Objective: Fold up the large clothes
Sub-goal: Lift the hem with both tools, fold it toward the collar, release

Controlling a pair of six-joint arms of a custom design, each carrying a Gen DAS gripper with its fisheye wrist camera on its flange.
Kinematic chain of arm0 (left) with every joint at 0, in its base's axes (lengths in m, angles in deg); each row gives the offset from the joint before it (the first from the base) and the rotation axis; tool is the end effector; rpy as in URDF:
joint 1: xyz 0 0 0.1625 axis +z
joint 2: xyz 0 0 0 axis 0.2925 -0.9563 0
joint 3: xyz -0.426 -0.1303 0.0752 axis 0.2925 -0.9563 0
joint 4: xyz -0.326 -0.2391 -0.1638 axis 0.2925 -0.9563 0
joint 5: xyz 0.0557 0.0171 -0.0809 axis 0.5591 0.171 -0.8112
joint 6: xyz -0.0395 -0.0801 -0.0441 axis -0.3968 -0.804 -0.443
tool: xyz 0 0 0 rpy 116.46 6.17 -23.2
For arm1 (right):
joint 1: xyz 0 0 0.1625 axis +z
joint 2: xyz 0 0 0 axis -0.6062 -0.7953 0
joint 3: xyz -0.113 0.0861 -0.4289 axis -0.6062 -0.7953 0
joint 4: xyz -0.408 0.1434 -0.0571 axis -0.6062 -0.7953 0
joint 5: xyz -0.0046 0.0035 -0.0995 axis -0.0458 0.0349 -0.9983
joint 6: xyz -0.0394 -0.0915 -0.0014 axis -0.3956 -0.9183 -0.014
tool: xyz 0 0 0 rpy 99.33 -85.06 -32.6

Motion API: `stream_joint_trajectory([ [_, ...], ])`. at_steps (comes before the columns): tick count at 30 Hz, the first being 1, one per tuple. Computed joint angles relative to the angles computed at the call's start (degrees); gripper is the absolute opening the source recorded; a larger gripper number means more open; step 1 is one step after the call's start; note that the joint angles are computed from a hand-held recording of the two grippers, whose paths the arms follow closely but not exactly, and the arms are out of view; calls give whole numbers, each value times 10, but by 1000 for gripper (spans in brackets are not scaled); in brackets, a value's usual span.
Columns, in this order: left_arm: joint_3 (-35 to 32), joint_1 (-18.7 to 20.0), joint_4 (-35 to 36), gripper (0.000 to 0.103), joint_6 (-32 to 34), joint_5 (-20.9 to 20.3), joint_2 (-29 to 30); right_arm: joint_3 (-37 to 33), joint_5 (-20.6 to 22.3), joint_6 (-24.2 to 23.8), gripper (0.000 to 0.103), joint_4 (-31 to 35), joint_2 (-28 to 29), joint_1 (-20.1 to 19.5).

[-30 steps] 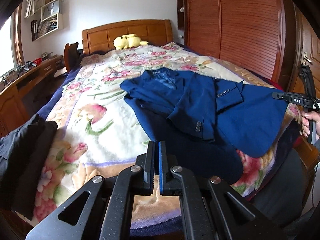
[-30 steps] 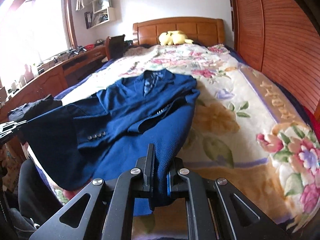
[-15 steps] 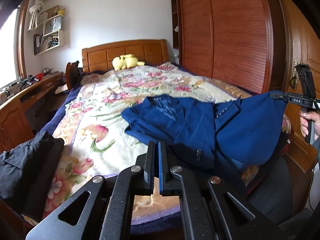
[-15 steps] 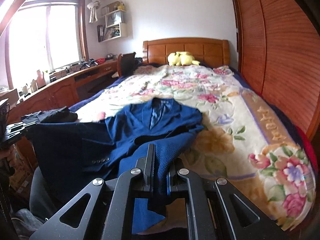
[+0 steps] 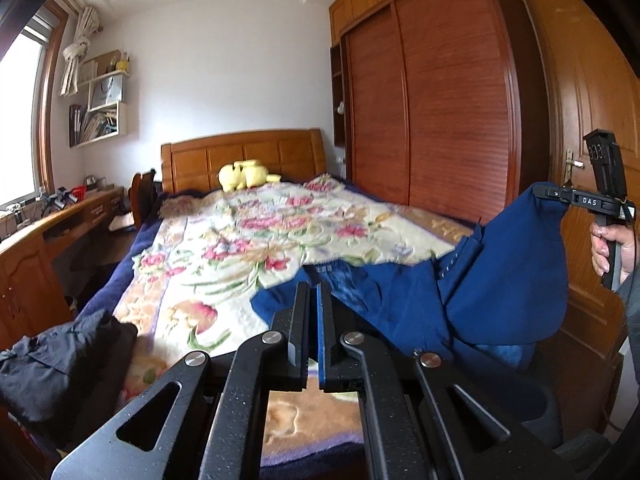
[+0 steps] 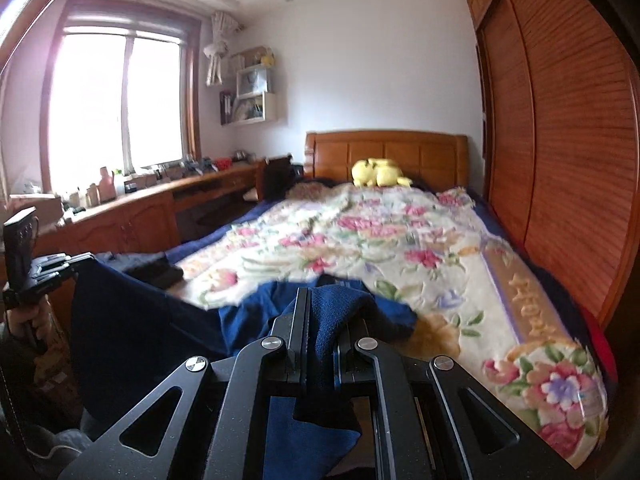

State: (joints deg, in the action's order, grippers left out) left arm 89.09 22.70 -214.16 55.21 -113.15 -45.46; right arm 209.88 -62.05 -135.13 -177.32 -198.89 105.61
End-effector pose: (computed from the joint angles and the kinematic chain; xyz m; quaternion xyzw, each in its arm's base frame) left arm -0.3145 -0.4913 0.1575 0.4696 0.7736 -0.4095 0.1158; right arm 0.0600 -0.2744 0.4685 0.2414 -0.7274 0.5778 0.2809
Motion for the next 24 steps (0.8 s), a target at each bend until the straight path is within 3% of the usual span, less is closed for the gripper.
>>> stream_joint_trajectory([
  [1,-1,0,-3,3,2,-1,-1,1,26,-1,8,7,-12,-21],
  [5,-33,16,3,3,18,-8,17,-7,59,3,8,-10,4,-72],
  [9,-91,46,30,3,22,-7,60,-41,35,8,8,-47,96,-88],
  [16,-268,97,97,3,57,12,179,-188,-38,18,8,-119,322,-70],
  [24,-495,120,188,3,79,37,294,-390,-140,15,8,-146,498,15],
])
